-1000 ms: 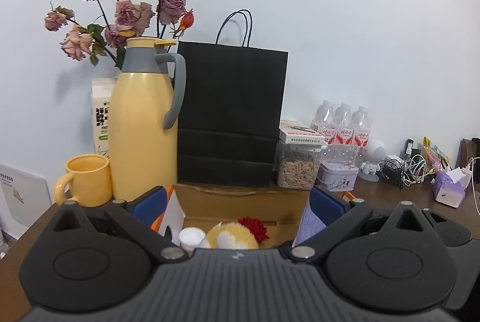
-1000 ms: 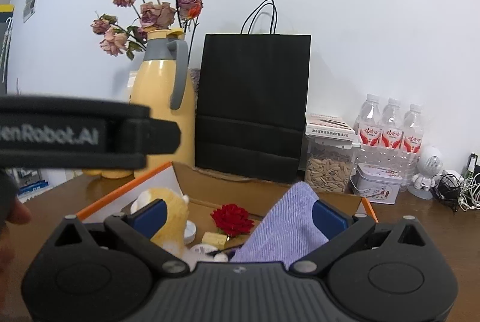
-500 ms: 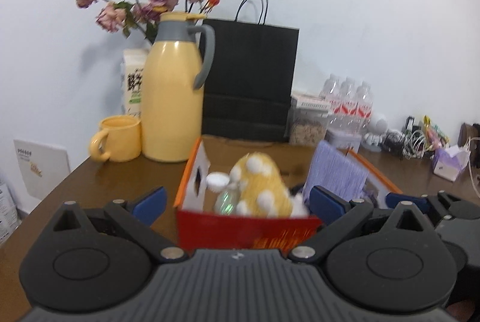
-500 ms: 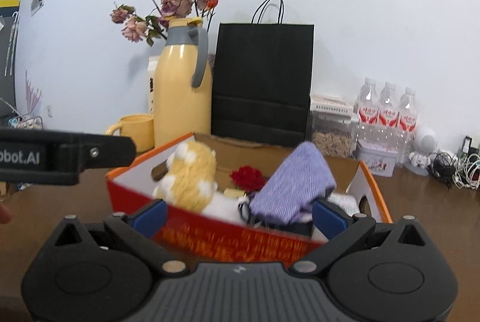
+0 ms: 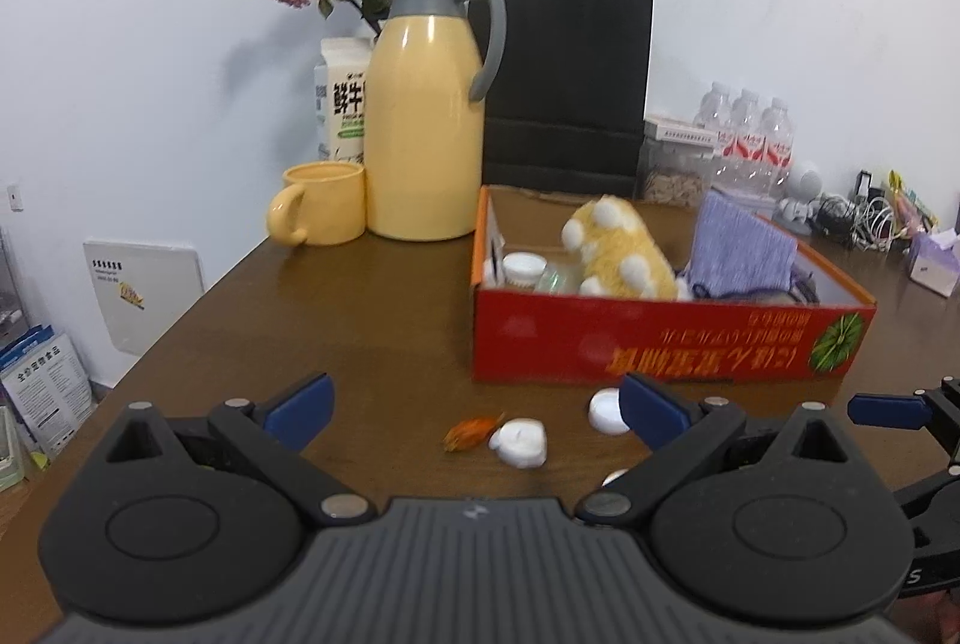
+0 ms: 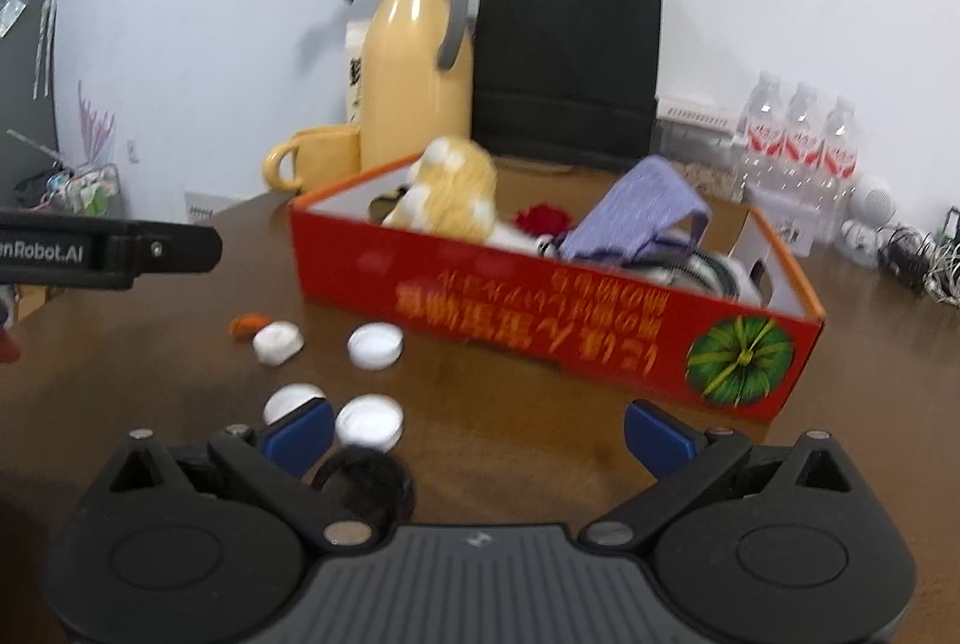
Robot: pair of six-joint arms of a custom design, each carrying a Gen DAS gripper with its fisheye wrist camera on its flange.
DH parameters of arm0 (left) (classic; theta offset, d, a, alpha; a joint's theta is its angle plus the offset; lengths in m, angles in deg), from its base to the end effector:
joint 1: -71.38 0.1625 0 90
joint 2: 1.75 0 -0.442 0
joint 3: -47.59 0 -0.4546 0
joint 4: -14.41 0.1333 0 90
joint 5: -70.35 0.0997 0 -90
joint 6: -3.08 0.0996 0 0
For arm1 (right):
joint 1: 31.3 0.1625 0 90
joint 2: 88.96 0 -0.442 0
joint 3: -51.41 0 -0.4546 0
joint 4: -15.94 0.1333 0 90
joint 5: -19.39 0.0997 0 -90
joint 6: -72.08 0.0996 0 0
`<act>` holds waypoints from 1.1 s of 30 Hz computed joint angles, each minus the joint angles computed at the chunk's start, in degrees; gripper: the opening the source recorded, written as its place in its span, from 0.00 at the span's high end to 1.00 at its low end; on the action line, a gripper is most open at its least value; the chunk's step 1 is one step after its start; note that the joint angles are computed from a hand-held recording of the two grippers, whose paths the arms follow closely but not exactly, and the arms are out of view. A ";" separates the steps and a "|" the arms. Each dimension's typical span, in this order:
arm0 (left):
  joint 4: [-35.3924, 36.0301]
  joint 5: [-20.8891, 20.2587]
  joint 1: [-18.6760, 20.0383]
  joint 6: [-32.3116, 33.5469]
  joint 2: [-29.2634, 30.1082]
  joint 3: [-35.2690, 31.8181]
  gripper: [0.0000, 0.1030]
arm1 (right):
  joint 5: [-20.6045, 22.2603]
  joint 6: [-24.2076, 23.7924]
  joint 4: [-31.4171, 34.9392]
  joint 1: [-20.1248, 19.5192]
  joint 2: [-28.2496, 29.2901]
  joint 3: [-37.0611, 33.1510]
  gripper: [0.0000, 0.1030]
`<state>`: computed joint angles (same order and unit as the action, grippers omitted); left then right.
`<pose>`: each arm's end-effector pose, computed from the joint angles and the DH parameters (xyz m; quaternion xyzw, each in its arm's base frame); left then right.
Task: Organize objects
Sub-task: 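Withdraw both tools from the box back over the table, then grasp the coiled black USB cable with the right gripper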
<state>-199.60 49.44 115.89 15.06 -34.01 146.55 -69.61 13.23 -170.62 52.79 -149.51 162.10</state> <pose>-0.2958 -0.6082 0.0456 0.1091 0.7645 -0.5217 0.3626 0.0674 -0.6600 0.2020 0.4127 -0.8212 0.3371 0.2043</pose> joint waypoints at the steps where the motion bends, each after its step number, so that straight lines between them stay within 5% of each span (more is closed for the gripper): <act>1: 0.58 0.21 -0.03 -0.83 -0.31 0.63 0.00 | -0.15 -0.08 0.56 -0.04 -0.23 0.29 0.00; 11: 9.10 -0.05 0.27 -11.60 -3.77 6.50 0.00 | -2.22 -0.56 4.04 0.25 -0.14 0.77 0.03; 19: 12.44 -0.67 0.93 -15.35 -4.67 7.50 0.00 | -2.24 -0.58 7.37 0.29 -0.42 0.33 0.40; 23: 13.12 -1.00 1.11 -15.83 -4.68 7.49 0.00 | -1.77 -0.86 8.03 0.19 -0.58 0.33 0.44; 26: 13.76 -1.13 1.19 -16.13 -4.62 7.35 0.00 | -1.07 -1.28 8.47 0.06 -0.80 0.44 0.60; 33: 15.06 -1.42 1.39 -16.17 -4.27 6.66 0.00 | -0.32 -0.86 8.28 -0.18 -0.98 0.59 0.63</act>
<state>-184.54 48.02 117.28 -1.12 -38.27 153.21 -69.94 12.37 -162.34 52.61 -150.48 162.69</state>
